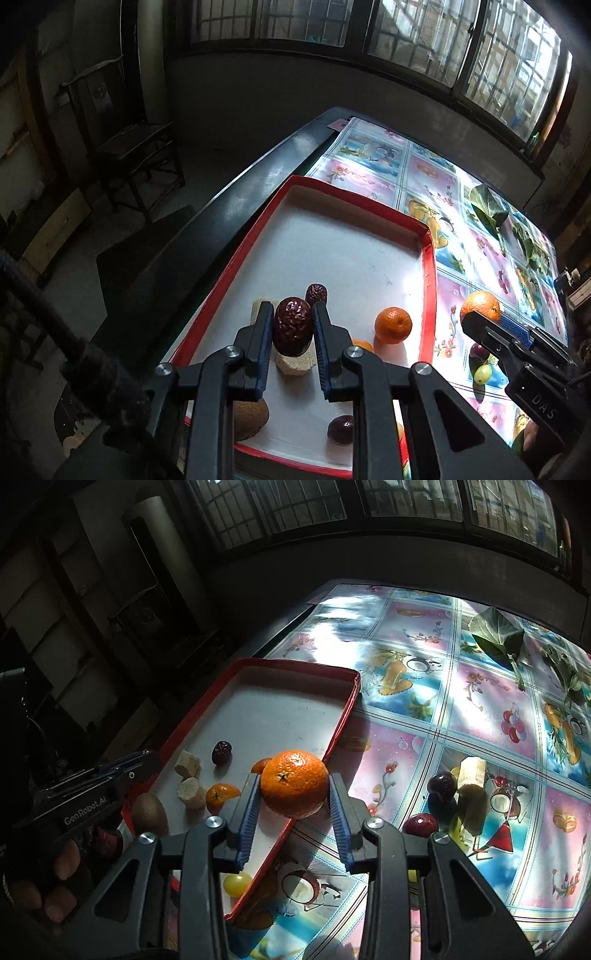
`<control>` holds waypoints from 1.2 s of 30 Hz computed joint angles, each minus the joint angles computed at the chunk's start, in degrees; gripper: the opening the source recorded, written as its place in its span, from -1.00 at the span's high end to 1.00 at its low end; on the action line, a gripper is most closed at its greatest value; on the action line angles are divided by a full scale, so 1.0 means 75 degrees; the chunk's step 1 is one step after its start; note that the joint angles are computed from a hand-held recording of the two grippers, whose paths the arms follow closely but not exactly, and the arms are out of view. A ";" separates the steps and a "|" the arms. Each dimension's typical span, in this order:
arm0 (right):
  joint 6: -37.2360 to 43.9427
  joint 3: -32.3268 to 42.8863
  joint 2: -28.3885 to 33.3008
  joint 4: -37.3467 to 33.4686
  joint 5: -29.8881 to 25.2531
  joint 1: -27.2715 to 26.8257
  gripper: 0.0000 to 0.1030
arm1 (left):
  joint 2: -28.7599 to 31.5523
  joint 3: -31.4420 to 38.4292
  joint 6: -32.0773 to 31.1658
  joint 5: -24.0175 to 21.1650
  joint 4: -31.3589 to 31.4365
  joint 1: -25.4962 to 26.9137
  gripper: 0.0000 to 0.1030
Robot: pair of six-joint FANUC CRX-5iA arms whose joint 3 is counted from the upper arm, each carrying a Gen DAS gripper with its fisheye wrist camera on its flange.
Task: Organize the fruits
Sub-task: 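Carry the red date and mandarin into the red tray and open both tools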
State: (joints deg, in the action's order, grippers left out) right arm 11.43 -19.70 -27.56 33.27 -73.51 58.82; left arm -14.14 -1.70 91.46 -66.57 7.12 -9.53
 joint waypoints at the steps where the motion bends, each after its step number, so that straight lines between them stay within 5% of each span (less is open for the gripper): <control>1: 0.0113 0.0052 0.0072 -0.0057 0.0105 -0.0122 0.25 | 0.0082 0.0060 0.0003 -0.0005 0.0002 0.0006 0.61; 19: 0.2194 0.1226 0.1737 -0.1834 0.1003 -0.2065 0.25 | 0.2140 0.1460 0.0823 -0.0671 -0.0688 -0.0459 0.62; 36: 0.2839 0.1254 0.2095 -0.2074 0.0974 -0.2111 0.24 | 0.2161 0.1570 0.0905 -0.0790 -0.0879 -0.0518 0.46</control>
